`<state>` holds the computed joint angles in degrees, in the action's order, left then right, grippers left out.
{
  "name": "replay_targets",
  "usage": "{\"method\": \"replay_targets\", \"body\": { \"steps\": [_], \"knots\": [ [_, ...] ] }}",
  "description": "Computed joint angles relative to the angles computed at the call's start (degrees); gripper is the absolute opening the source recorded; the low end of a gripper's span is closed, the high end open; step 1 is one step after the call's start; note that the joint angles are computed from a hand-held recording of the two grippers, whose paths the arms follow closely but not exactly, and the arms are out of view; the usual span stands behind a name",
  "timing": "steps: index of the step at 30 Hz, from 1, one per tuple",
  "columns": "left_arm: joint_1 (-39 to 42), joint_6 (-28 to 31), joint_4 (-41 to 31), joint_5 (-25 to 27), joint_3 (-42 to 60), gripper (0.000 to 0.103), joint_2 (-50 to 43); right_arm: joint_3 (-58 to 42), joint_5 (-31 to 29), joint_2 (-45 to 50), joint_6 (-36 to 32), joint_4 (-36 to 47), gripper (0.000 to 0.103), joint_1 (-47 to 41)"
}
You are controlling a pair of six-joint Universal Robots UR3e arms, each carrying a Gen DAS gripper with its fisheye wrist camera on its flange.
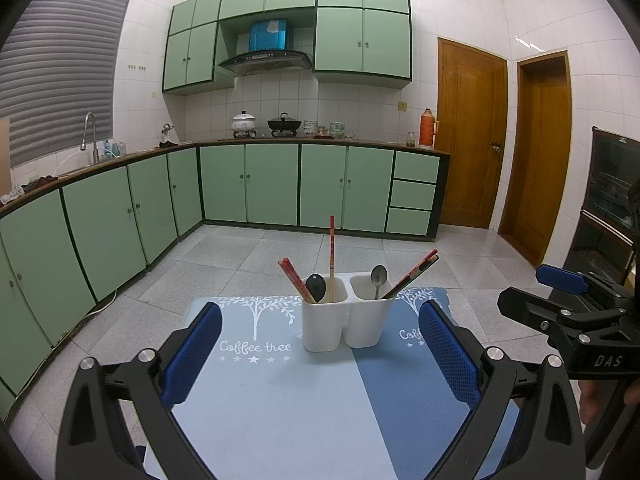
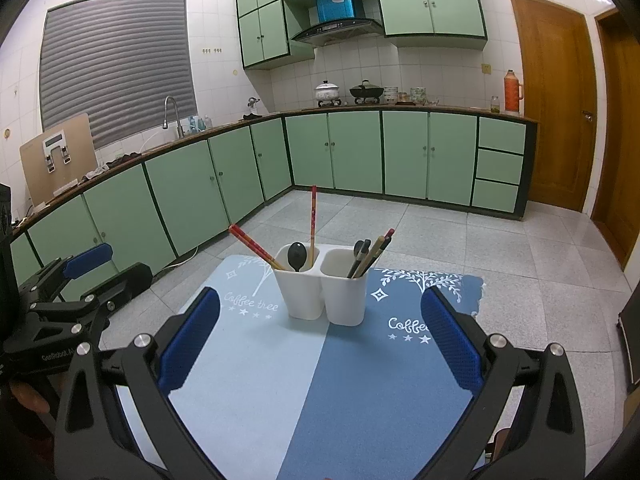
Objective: Organize utensils
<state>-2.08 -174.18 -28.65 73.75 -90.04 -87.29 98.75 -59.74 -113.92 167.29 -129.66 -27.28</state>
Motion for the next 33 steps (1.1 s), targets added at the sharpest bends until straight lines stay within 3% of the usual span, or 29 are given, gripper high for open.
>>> {"method": "replay_targets", "body": {
  "steps": [33],
  "knots": [
    [0.3, 0.3, -0.8, -0.2, 0.7, 0.097, -0.2, -0.2, 0.2, 0.5, -0.4, 0.1, 0.098, -0.3]
  ]
}}
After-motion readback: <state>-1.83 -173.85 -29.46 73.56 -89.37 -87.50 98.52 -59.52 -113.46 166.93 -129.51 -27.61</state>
